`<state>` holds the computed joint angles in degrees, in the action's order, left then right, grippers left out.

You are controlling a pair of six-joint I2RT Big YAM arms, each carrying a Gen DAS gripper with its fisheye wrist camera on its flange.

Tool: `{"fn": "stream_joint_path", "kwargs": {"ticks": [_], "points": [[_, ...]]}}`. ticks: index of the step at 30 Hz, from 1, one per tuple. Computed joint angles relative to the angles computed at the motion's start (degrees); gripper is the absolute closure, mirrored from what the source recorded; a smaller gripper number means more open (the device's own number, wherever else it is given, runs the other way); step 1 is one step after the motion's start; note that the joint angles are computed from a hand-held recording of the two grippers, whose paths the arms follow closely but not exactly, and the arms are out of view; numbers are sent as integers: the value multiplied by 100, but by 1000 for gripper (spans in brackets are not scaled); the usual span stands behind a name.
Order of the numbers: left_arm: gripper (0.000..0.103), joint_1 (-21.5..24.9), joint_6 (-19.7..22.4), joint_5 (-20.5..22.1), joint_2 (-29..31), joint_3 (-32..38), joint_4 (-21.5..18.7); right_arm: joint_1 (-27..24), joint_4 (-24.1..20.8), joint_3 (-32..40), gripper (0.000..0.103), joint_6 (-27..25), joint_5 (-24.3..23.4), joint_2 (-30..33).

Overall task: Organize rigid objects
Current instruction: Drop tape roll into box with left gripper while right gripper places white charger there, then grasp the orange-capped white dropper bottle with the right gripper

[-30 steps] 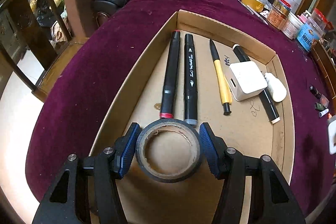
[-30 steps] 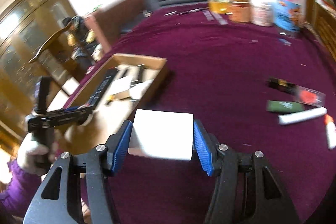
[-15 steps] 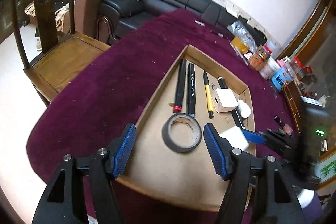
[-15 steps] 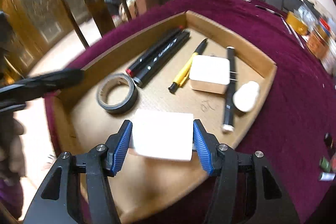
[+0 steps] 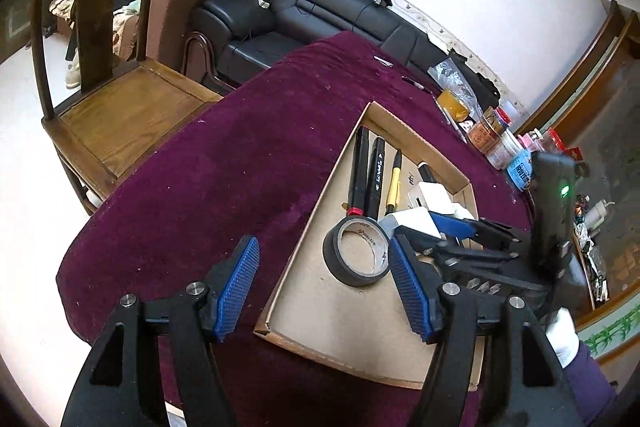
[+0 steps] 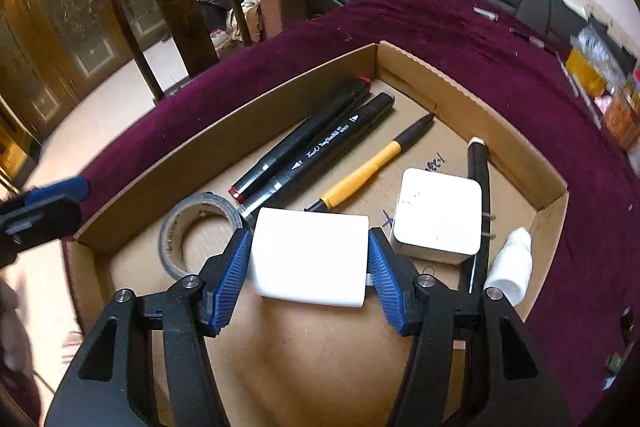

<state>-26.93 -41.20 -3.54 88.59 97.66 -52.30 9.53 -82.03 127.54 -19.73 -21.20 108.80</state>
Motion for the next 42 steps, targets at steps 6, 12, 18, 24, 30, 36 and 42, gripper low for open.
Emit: {"fn": "stream_joint_path", "kwargs": {"ticks": [6,12,18,24,30,36,42], "points": [[42,-7,-87,65,-48,-115,132,-414,41,315,36,834,-798,-48],[42,-101,-107,-4,-123,-152,193,-447,-767,1121,36,1602,-2189,600],[38,-205,-13,-328,-224,-135,41,-209,-1143,1185,36,1324,-1931,710],[37,-348,179,-439,-167,-5,-27,-675,311,84,36,1384,-1512,-402],[37,-602,466,-302,98,358,-69,-1535,2437,-1723,14,1134,-124,-1846],[36,-869,626,-138,418,802,-203,-2803,1051,-484,14,1541,379,-950],[36,-1126,675,36,759,1343,-380,-3510,388,886,15,1758,1173,175]]}}
